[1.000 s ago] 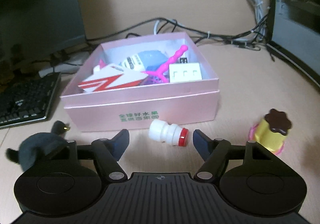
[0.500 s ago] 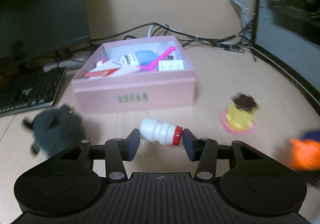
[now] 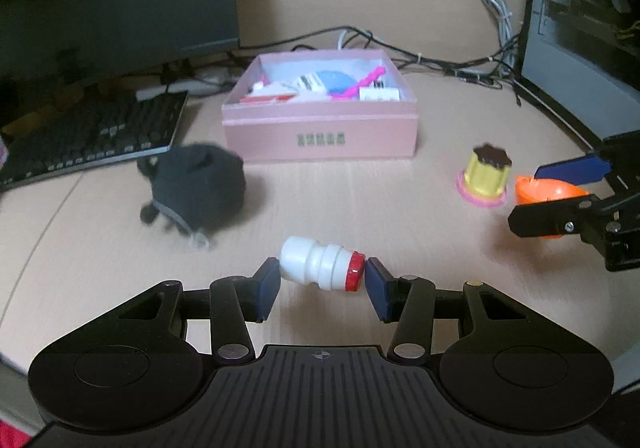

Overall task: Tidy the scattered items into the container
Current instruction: 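Grasp the white red-capped bottle with the left tool while the right tool holds the orange toy, then carry the bottle and orange toy into the pink box and open both tools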

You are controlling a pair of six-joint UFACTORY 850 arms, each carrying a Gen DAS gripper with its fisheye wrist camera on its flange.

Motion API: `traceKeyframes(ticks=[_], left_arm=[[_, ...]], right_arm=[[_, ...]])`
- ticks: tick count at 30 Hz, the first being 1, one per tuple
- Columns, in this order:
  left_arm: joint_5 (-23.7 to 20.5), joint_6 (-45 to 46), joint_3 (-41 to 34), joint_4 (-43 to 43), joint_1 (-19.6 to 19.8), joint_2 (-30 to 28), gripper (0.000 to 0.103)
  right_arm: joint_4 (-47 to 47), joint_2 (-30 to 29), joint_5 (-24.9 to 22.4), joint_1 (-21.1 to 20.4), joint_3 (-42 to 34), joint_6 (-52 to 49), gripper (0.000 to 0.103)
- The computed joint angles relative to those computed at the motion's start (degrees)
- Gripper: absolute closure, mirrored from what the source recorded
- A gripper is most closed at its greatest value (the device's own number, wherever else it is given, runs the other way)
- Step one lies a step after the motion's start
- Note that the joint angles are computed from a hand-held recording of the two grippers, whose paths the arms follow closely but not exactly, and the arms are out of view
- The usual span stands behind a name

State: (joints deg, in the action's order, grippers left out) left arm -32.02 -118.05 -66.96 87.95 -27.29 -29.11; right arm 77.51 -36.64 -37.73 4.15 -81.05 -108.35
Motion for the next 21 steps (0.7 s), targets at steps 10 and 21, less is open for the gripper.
traceKeyframes(ticks=[10, 21], left_arm=[[4.8, 6.0, -8.5, 13.5, 6.5, -1.9, 0.052], [12.4, 2.3, -20.0, 19.7, 12.3, -9.6, 0.022]], right_arm=[[8.6, 0.5, 0.9, 1.0, -1.3, 3.1, 0.046], [10.4, 1.5, 8.7, 3.6, -1.6, 7.8, 0.046]])
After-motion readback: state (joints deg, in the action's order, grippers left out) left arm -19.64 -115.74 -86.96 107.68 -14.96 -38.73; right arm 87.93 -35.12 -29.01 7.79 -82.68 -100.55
